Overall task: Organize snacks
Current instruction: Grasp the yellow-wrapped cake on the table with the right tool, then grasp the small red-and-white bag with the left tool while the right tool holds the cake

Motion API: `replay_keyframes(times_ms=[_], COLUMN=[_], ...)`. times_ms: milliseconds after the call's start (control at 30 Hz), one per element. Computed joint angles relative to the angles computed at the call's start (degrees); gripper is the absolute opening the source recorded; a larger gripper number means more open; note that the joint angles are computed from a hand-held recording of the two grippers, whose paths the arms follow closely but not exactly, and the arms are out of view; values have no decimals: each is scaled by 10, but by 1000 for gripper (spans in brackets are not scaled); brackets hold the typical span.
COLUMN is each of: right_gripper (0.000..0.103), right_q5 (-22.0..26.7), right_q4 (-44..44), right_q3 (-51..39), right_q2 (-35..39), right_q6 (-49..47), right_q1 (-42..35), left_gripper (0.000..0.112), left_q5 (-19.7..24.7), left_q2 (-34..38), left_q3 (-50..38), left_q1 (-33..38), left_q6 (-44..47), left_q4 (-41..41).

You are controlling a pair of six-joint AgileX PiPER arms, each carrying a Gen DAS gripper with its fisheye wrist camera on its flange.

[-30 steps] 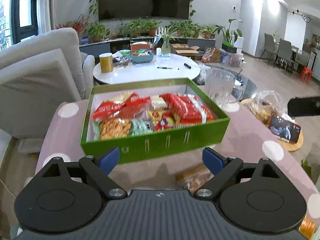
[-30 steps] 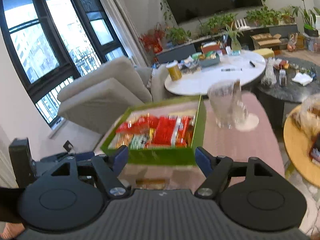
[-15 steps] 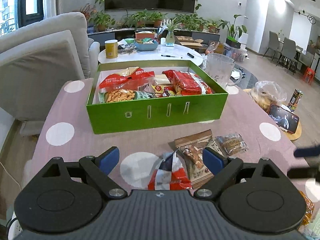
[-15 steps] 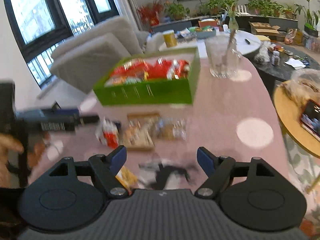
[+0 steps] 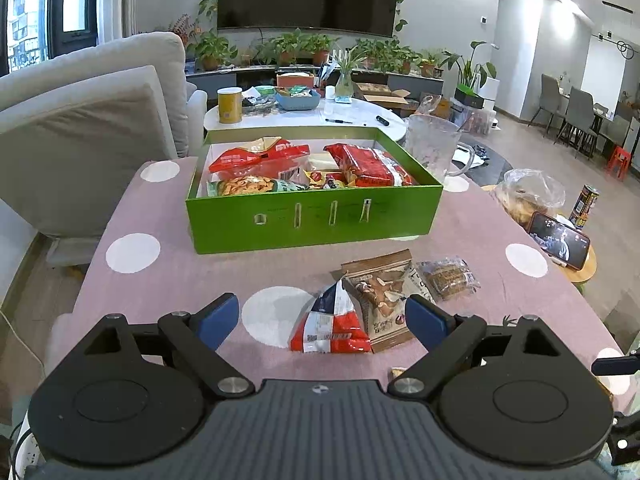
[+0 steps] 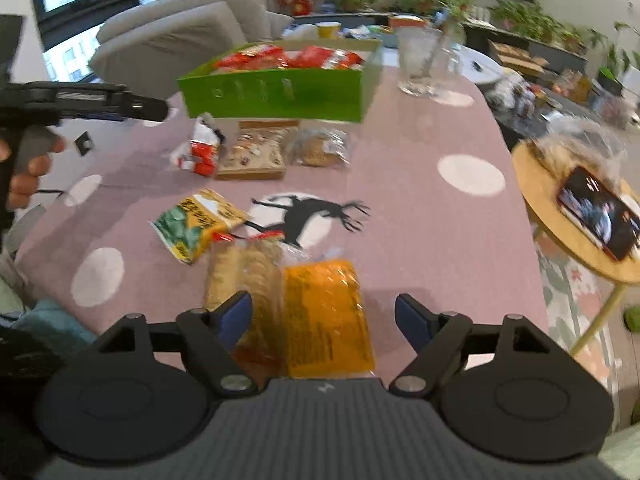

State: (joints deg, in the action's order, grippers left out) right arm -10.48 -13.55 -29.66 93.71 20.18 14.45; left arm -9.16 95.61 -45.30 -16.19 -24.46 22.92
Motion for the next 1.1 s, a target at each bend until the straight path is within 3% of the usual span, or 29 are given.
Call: replay_keyframes(times_ms=[200, 500, 833, 1000, 1100], right_gripper=[44, 41, 41, 41, 41], right_q5=[-16, -14, -7, 1, 5], right_q4=[-11, 170, -1, -90, -149], right_q3=[3, -52, -126, -156, -172], right_q2=[8, 47, 68, 88, 95], right_q6=[24, -132, 49, 136, 196], right_q1=[-7, 12, -4, -4, -6], left_gripper=[89, 89, 89, 89, 89], left_q5=[0, 5, 16, 31, 38], left_q2=[9, 73, 139, 162, 172], left_q3=[0, -39, -101, -127, -139], left_q1=[1, -12, -23, -21, -22], left_q6=[36, 181, 251, 220, 264], left_q4=[-37, -184, -259, -229, -272])
